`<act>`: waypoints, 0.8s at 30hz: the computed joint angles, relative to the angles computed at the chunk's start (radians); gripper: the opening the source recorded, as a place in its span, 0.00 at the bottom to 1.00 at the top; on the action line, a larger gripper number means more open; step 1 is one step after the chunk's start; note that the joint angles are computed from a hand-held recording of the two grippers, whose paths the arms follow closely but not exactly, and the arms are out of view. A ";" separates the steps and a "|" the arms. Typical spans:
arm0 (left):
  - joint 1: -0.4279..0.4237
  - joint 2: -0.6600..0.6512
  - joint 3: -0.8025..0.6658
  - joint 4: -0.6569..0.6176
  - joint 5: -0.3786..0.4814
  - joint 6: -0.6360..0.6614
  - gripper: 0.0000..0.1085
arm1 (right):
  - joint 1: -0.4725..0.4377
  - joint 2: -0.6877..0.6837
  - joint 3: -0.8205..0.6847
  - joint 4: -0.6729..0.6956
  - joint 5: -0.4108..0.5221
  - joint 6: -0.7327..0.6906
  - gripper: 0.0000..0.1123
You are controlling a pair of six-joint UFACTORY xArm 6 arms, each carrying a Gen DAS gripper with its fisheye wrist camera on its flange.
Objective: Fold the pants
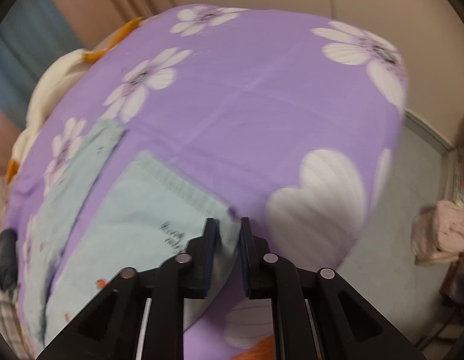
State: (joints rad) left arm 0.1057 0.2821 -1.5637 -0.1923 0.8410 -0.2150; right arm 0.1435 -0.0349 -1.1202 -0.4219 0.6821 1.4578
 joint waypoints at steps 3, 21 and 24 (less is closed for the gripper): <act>0.000 0.008 -0.009 0.002 0.005 -0.009 0.27 | 0.001 -0.022 -0.004 -0.042 0.065 0.032 0.10; 0.008 -0.003 -0.023 0.012 0.051 -0.015 0.29 | 0.004 -0.023 0.048 0.000 -0.101 0.060 0.06; 0.019 -0.003 -0.027 -0.017 0.070 -0.007 0.30 | -0.001 -0.046 0.062 -0.005 -0.110 0.049 0.06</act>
